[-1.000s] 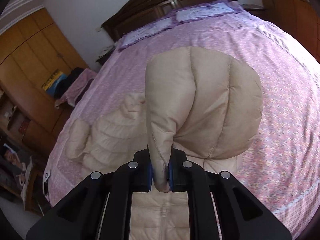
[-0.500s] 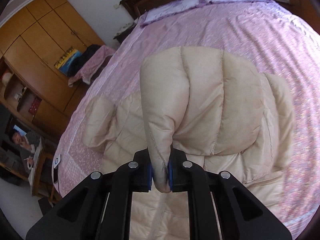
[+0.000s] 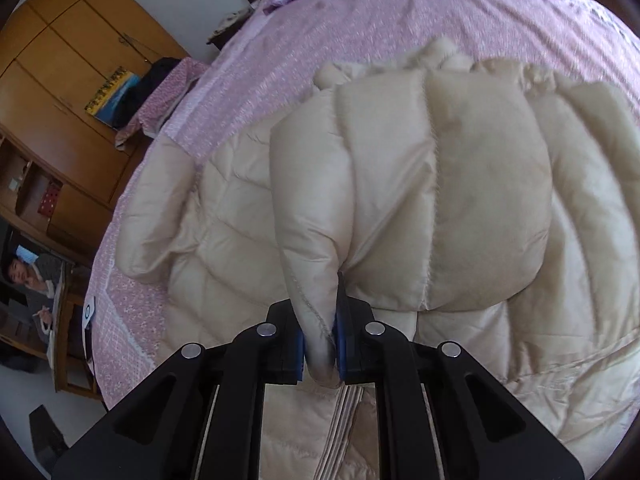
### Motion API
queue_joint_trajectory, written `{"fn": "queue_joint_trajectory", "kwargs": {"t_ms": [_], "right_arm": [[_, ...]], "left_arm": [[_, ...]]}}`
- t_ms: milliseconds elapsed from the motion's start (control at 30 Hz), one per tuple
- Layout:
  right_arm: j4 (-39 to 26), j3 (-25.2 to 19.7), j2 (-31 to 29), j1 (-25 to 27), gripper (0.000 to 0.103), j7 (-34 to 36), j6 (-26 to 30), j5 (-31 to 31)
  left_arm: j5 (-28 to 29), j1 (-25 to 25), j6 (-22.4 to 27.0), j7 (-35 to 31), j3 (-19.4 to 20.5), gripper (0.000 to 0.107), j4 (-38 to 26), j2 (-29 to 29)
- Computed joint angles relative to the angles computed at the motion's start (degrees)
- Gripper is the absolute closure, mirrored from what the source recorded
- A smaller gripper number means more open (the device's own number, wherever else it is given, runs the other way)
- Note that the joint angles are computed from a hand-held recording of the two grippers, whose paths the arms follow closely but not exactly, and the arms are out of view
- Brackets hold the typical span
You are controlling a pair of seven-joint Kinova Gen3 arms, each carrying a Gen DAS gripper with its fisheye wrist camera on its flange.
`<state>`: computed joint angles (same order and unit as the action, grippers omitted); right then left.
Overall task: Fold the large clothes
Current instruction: 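Lift the sleeve with the right tool and fold it across the coat body, then open the right tool to release the sleeve onto the coat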
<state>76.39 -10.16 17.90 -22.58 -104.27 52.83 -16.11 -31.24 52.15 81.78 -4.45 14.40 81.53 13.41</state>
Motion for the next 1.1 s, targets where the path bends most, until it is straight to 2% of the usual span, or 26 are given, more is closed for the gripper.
{"fn": "queue_joint_trajectory", "kwargs": {"t_ms": [100,267,400,467,700,833,933,1100], "right_arm": [[-0.24,0.27,0.68,-0.77,0.084,-1.14,0.28,1.00],[1.46,-0.98,-0.32,0.44,0.039,2.11,-1.82,-1.64],[1.87,-0.53,-2.41,-0.44,0.036,1.37,-1.20,-0.70],[2.80,-0.56,-4.30,-0.25,0.031,1.63,-1.51,-0.95],[7.29,0.73,-12.12,0.16,0.025,0.29,-1.78,2.13],[12.82,1.25,-17.63,0.17,0.022,-4.62,-3.90,9.04],[17.10,1.25,-20.68,1.30,0.021,-8.59,-5.06,11.87],[22.48,2.14,-23.59,3.93,0.021,-11.47,-5.68,11.61]], "left_arm": [[0.12,-0.32,-0.30,-0.43,-0.06,0.008,0.31,-0.20],[-0.22,-0.21,0.10,-0.36,0.01,0.008,0.04,-0.33],[-0.67,-0.03,0.51,-0.72,0.17,0.008,-0.48,-0.33],[-1.14,0.21,1.04,-1.43,0.24,0.008,-1.16,-0.12],[-1.78,0.22,0.87,-5.40,-0.21,0.008,-4.63,1.02],[-3.72,1.28,1.75,-9.62,-1.02,0.008,-9.08,3.18],[-5.28,2.36,2.27,-11.90,-2.25,0.008,-12.49,5.04],[-6.38,3.28,0.58,-17.04,-4.28,0.008,-17.41,8.00]]}}
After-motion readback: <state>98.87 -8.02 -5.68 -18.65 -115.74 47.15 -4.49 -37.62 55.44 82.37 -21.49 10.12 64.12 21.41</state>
